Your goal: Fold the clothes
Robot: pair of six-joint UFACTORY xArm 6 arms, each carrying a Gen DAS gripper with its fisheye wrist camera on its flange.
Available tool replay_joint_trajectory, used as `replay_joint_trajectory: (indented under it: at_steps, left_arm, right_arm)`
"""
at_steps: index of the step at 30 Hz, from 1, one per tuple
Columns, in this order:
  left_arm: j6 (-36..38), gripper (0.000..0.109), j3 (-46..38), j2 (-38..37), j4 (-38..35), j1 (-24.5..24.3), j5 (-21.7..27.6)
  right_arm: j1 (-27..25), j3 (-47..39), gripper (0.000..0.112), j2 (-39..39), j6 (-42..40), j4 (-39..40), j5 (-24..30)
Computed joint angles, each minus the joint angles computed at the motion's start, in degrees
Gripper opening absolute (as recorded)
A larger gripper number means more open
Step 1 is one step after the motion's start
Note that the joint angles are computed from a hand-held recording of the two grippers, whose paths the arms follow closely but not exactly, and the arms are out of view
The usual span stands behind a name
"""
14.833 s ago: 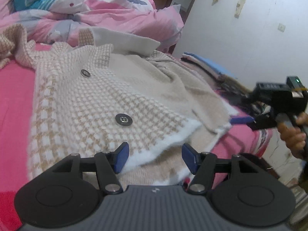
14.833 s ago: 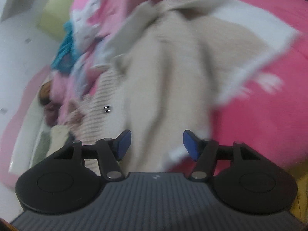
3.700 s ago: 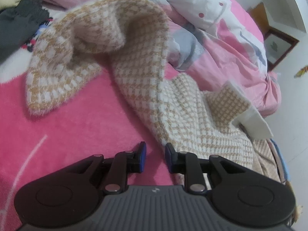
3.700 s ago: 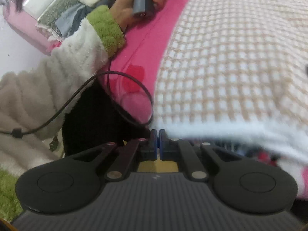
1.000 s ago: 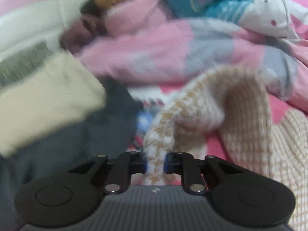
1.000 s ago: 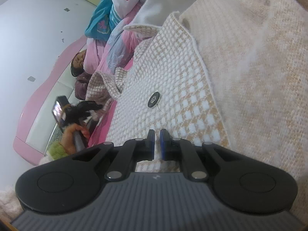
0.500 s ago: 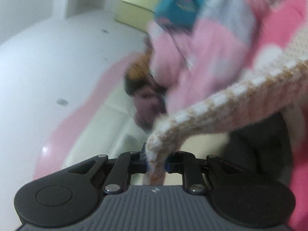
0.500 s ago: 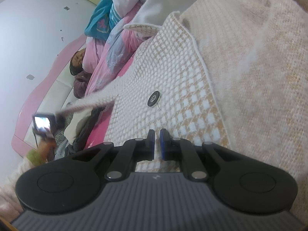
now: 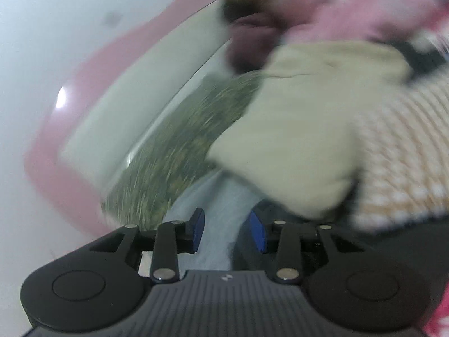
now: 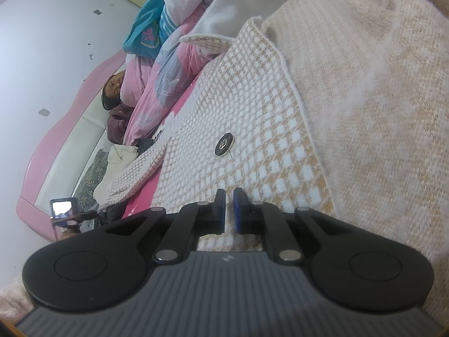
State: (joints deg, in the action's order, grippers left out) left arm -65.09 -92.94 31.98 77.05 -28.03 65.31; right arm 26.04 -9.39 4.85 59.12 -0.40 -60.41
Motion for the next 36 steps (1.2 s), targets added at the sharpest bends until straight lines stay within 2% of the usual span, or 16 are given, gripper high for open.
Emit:
replay_joint_trajectory:
  at_steps: [3,6,9,11,12,14,16,17,20,22,24,27,29,30,33,36]
  left_arm:
    - [-6.6,0.04,8.4,-10.6,-5.4,0.8,-11.9]
    - [-8.1,0.042,12.5,-18.3,-11.6,-0.2,-25.0]
    - [-4.6,0.057,12.8,-23.2,-17.6,-3.6,-37.1]
    - [-0.6,0.071,11.2,-24.0,-20.7,-6.7,-41.9]
    - [1.4,0.073,10.2,-23.9,-22.6,-8.3,-43.9]
    - [5.1,0.089,8.9,-23.0,-27.2,-11.3,-47.6]
    - [7.6,0.097,7.8,-21.0,-31.1,-14.2,-50.9]
    - [9.1,0.097,7.3,-19.6,-33.5,-15.6,-52.1]
    - [18.5,0.097,4.8,-14.2,-47.5,-19.8,-50.5]
    - [22.4,0.097,2.8,-9.9,-55.3,-20.3,-50.7]
    - [22.5,0.096,1.4,-5.8,-56.7,-19.6,-52.4]
    - [14.1,0.095,-4.3,1.9,-46.1,-18.4,-52.3]
    - [13.1,0.09,-8.2,6.6,-43.6,-18.1,-51.2]
    - [13.9,0.089,-10.1,8.9,-44.0,-18.0,-50.9]
    - [23.1,0.086,-14.5,14.6,-53.4,-17.4,-53.0]
    - [29.4,0.086,-19.1,20.1,-59.3,-16.9,-55.7]
  right_arm:
    - [-0.4,0.0,0.005,0.3,0.2,-0.5,-0.5]
    - [-0.7,0.0,0.005,0.6,0.6,-1.1,-1.1]
    - [-1.2,0.0,0.005,1.0,0.9,-1.7,-1.7]
    - [-1.5,0.0,0.005,1.2,1.2,-2.0,-2.1]
    - [-1.6,0.0,0.005,1.3,1.3,-2.2,-2.3]
    - [-1.8,0.0,0.005,1.5,1.3,-2.4,-2.5]
    - [-1.8,-0.1,0.005,1.5,1.4,-2.6,-2.5]
    - [-1.8,-0.1,0.005,1.6,1.4,-2.6,-2.5]
    - [-1.8,-0.1,0.005,1.6,1.4,-2.5,-2.4]
    - [-1.8,-0.2,0.005,1.6,1.4,-2.5,-2.4]
    - [-1.9,-0.2,0.005,1.6,1.5,-2.7,-2.4]
    - [-1.8,-0.3,0.005,1.7,1.2,-2.5,-2.3]
    - [-1.2,-0.3,0.005,1.6,1.1,-1.8,-2.3]
    - [-1.2,-0.3,0.005,1.7,0.9,-1.7,-2.4]
    - [-0.9,-0.4,0.005,2.2,0.4,-1.2,-3.1]
    - [-0.4,-0.5,0.005,3.2,-0.3,-0.4,-4.4]
